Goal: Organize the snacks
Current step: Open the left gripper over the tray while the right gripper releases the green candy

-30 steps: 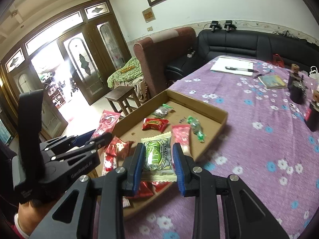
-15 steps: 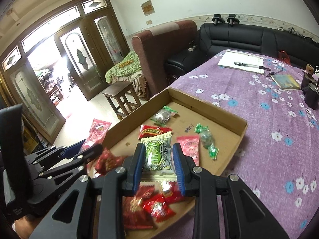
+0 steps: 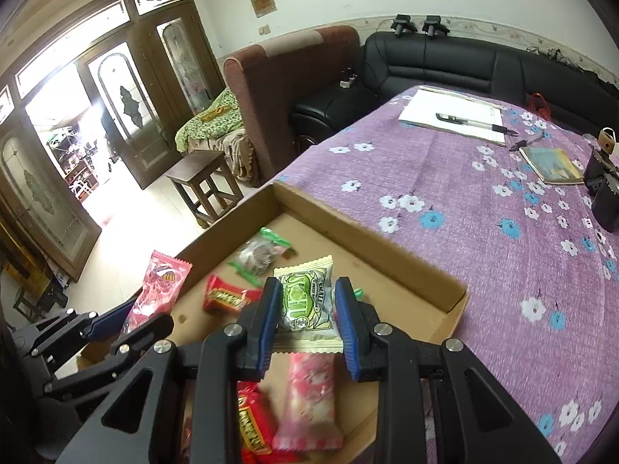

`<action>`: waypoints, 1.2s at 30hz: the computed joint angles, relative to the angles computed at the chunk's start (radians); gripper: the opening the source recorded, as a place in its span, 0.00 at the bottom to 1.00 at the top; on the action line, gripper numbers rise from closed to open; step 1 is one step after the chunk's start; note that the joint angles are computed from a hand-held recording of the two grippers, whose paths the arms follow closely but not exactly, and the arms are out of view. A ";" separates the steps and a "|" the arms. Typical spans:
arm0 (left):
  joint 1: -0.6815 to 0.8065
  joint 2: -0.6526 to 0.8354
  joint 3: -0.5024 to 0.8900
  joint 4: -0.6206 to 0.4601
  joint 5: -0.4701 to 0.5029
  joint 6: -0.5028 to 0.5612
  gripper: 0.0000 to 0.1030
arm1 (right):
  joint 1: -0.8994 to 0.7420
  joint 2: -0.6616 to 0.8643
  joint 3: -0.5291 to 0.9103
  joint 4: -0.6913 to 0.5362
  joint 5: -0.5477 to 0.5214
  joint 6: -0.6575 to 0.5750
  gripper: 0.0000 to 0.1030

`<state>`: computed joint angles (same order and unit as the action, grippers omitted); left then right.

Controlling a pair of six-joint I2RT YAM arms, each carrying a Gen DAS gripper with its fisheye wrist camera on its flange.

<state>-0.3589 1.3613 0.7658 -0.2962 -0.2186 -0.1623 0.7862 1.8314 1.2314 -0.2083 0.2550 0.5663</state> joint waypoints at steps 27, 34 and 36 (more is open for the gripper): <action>-0.024 0.137 0.122 -0.085 -0.024 -0.009 0.68 | -0.055 0.094 0.088 -0.052 -0.055 -0.020 0.28; -0.023 0.097 0.096 -0.077 -0.018 -0.027 0.83 | -0.056 0.048 0.039 -0.035 -0.037 -0.002 0.45; -0.028 0.081 0.087 -0.077 -0.017 -0.031 0.84 | -0.056 0.024 0.016 -0.027 -0.030 0.006 0.50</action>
